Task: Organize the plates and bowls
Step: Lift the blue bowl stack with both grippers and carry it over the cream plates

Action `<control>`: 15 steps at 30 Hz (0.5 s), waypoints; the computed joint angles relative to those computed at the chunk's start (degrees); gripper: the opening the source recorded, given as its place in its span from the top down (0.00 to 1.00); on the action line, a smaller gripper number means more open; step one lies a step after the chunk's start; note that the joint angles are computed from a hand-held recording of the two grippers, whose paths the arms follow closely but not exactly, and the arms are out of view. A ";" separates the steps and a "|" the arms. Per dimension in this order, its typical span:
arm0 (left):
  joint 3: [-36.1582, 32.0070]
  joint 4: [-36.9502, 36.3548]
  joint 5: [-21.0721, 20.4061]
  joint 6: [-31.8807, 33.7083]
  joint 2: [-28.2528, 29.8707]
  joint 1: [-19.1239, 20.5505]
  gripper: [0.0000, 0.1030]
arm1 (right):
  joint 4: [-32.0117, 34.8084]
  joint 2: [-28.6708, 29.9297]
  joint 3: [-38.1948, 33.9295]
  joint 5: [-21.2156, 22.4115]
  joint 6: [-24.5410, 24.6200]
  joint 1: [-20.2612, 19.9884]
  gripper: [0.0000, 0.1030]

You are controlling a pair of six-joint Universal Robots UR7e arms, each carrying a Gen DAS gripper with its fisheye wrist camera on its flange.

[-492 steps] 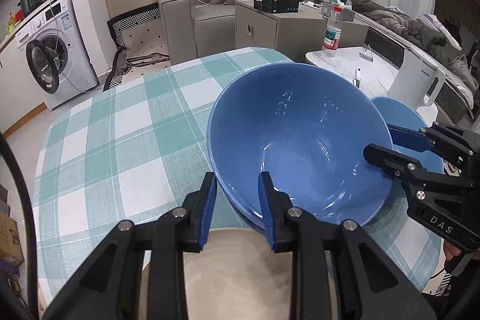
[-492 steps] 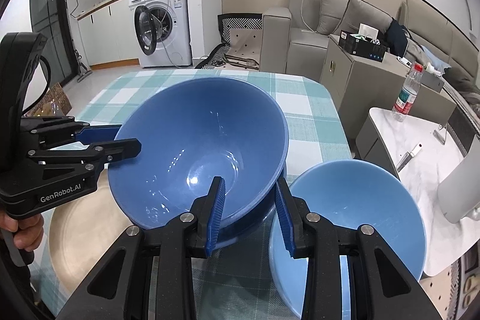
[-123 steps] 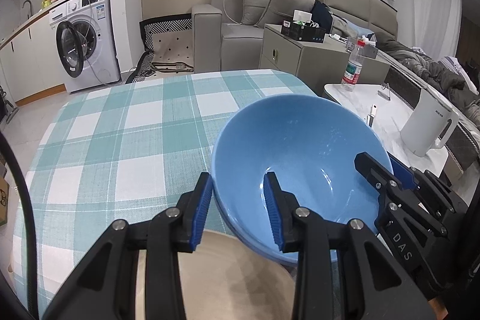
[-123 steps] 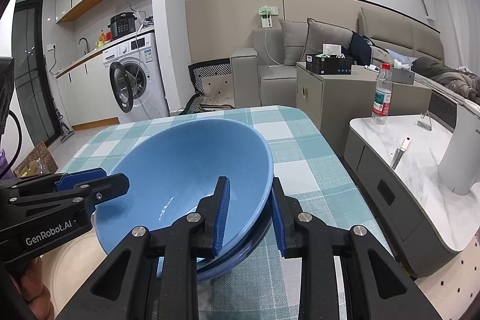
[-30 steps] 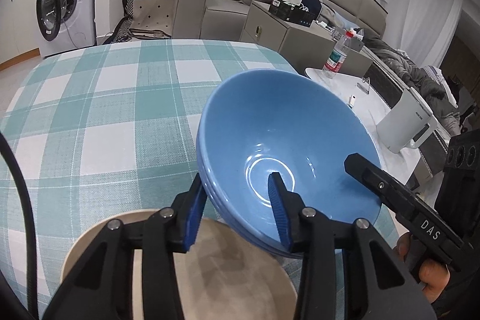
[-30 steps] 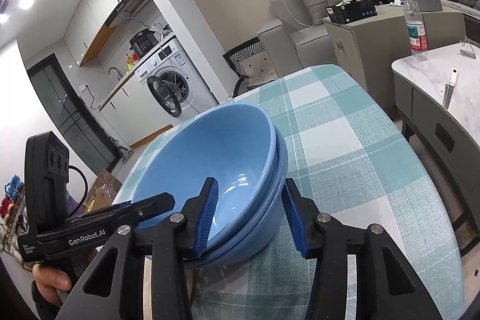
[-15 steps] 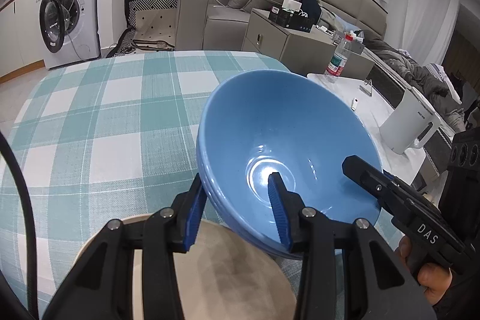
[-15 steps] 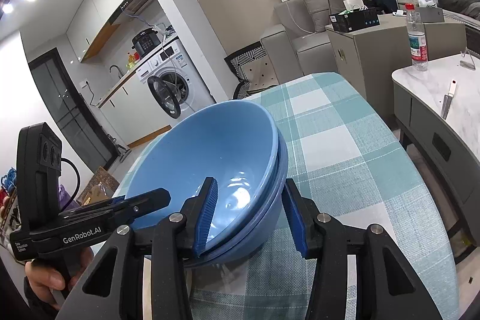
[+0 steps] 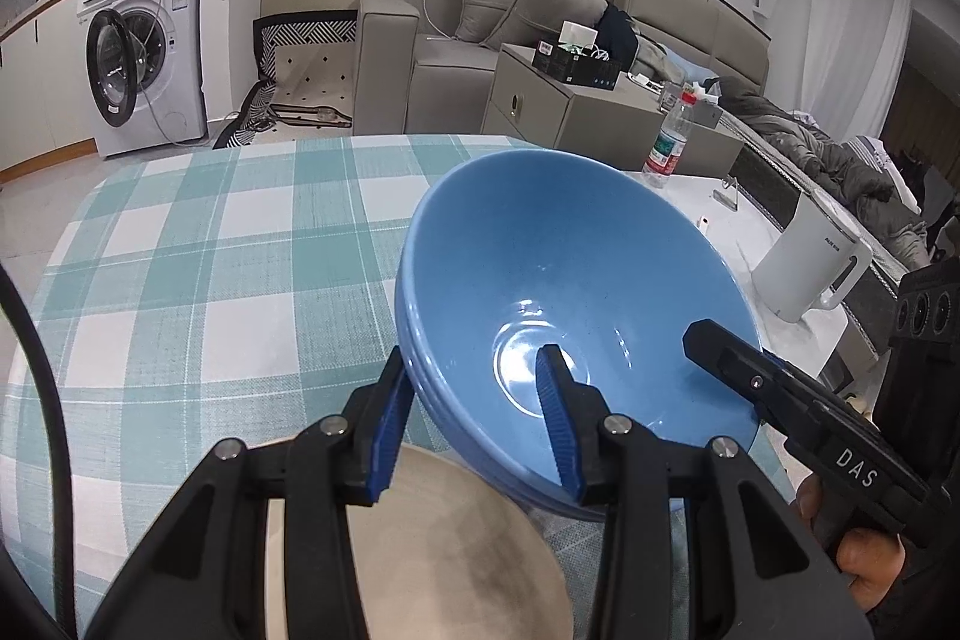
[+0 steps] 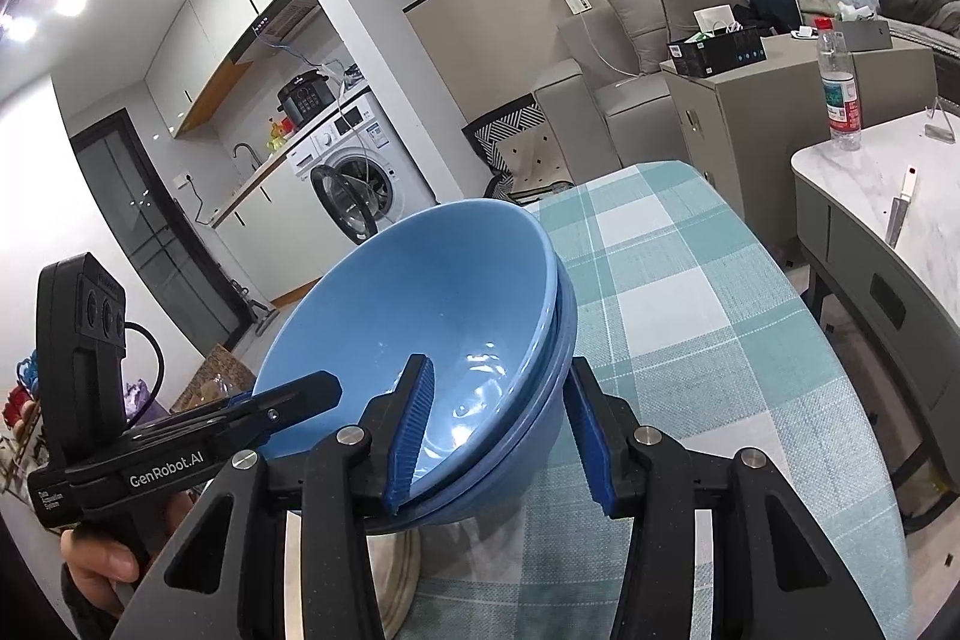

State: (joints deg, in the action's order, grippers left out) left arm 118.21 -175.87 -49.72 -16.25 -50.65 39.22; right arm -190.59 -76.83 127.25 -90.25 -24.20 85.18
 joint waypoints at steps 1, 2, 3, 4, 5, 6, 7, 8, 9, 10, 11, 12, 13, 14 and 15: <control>0.24 -0.24 0.32 -0.06 -0.16 -0.22 0.61 | 0.14 -0.24 0.09 0.17 -0.01 0.15 0.56; 0.48 -0.41 0.66 -0.07 -0.34 -0.41 0.61 | 0.23 -0.40 0.16 0.09 -0.06 0.44 0.56; 0.78 -0.70 0.90 -0.14 -0.56 -0.60 0.61 | 0.22 -0.54 0.26 -0.05 -0.20 0.72 0.56; 1.06 -0.90 1.13 -0.22 -0.81 -0.79 0.61 | 0.20 -0.64 0.37 -0.25 -0.33 1.04 0.56; 1.43 -1.13 1.46 -0.41 -1.12 -1.05 0.61 | 0.14 -0.69 0.44 -0.28 -0.41 1.27 0.56; 1.72 -1.24 1.77 -0.58 -1.41 -1.24 0.61 | 0.26 -0.82 0.54 -0.26 -0.54 1.53 0.56; 1.97 -1.34 2.06 -0.71 -1.67 -1.39 0.61 | 0.42 -0.92 0.62 -0.28 -0.60 1.72 0.56; 2.40 -1.46 2.48 -0.94 -2.06 -1.71 0.61 | 0.66 -1.03 0.69 -0.24 -0.55 1.94 0.56; 2.69 -1.60 2.82 -1.12 -2.34 -1.91 0.61 | 0.86 -1.13 0.72 -0.17 -0.50 2.15 0.56; 3.01 -1.52 3.21 -1.43 -2.71 -2.14 0.61 | 1.04 -1.22 0.81 -0.08 -0.61 2.35 0.56; 3.31 -1.47 3.59 -1.73 -3.06 -2.38 0.61 | 1.18 -1.32 0.90 -0.08 -0.75 2.62 0.56; 3.69 -1.63 3.97 -1.92 -3.43 -2.61 0.61 | 1.21 -1.37 1.03 -0.06 -0.84 2.89 0.56; 4.06 -1.81 4.36 -2.03 -3.76 -2.80 0.61 | 1.37 -1.43 1.10 0.00 -0.76 3.20 0.56; 4.40 -1.82 4.87 -2.38 -4.09 -3.08 0.61 | 1.66 -1.53 1.18 0.04 -0.78 3.46 0.56; 4.78 -1.82 5.35 -2.74 -4.43 -3.36 0.61 | 1.82 -1.61 1.23 0.15 -0.85 3.64 0.56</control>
